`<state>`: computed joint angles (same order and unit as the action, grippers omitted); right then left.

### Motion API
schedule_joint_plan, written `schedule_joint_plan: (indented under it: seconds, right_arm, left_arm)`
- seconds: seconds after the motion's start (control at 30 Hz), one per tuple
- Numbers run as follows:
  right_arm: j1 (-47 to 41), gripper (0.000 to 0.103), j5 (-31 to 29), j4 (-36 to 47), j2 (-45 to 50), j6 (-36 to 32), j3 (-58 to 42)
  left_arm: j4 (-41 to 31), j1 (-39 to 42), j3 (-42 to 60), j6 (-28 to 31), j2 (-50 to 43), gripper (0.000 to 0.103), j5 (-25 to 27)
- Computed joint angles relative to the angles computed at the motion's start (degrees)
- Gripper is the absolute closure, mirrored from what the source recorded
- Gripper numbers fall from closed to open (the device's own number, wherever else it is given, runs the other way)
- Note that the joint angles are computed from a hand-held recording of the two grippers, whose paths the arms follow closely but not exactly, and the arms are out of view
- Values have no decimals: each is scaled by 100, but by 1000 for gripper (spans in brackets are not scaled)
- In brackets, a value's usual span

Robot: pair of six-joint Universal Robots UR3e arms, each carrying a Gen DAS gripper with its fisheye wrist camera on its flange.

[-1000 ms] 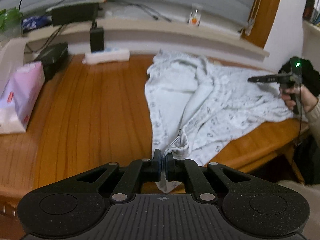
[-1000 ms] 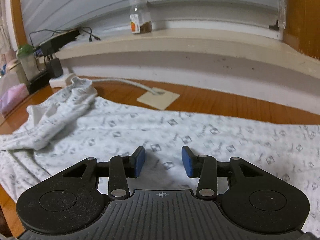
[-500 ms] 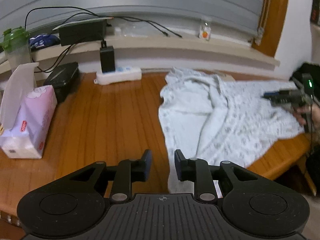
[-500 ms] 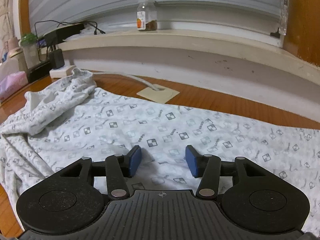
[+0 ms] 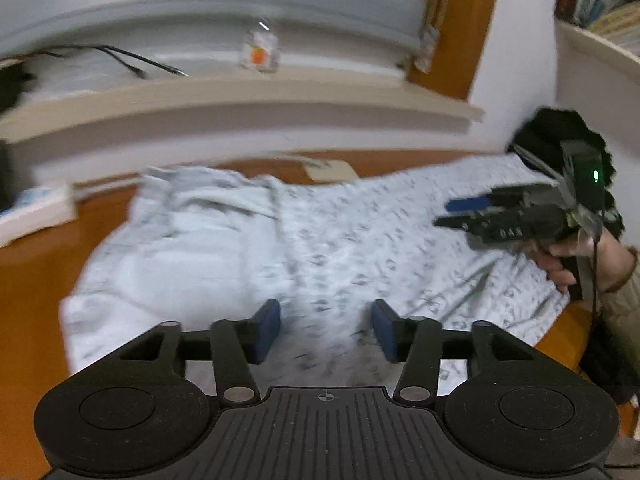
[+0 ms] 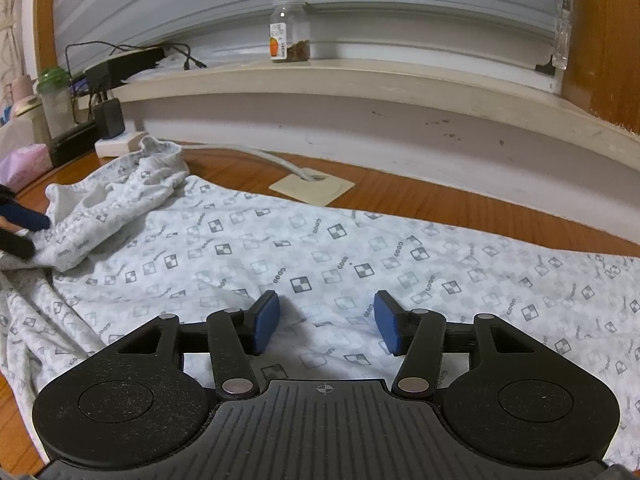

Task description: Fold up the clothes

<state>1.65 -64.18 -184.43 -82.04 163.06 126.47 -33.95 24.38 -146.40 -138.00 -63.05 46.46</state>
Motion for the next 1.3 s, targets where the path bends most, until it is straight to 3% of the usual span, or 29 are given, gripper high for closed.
schedule_joint_plan:
  seconds: [0.07,0.13,0.2,0.3,0.37,0.5,0.57,0.7,0.8,0.87,0.93,1.1,1.17,1.2,1.3]
  right_arm:
    - [1,50,-2,-5,4,5,-1]
    - [-3,49,1,-15,2,15,7]
    - [-7,49,6,-12,2,19,3]
    - [-9,49,10,-4,2,20,-3]
    - [1,49,-16,-35,5,28,8]
    - [18,48,-46,-63,20,40,8]
    - [29,48,-76,-86,26,28,12]
    - [85,47,-171,-190,53,49,35]
    - [119,46,-233,-240,73,57,36]
    - [119,46,-233,-244,83,65,28]
    - [97,46,-198,-232,82,70,31]
    - [83,45,-179,-227,71,80,43]
    - [94,45,-199,-244,65,77,52]
    - [99,45,-207,-248,61,77,55]
    - [119,45,-233,-286,52,102,72]
  left_arm:
    - [648,-281,57,-256,-548,53,206]
    - [860,-206,-24,-272,-578,86,173]
    - [563,203,-145,-67,-152,95,-124]
    - [-517,1522,-236,186,1026,95,-834]
    - [-888,2197,-86,270,1158,95,-895]
    - [-1080,2522,231,800,541,88,-200]
    - [-1074,2676,251,923,402,83,-172]
    - [-165,2530,483,212,-156,64,-330]
    - [839,1700,1159,-629,-1209,59,-115]
    - [1392,903,1744,-1112,-1983,53,311]
    - [1538,195,2405,-1389,-2741,45,734]
    - [1305,-985,3780,-1584,-4060,45,1673]
    - [1327,-1051,3846,-1450,-4219,60,1742]
    - [1433,-990,3749,-1428,-4203,99,1696]
    - [2287,-428,3107,-1673,-3809,97,1297]
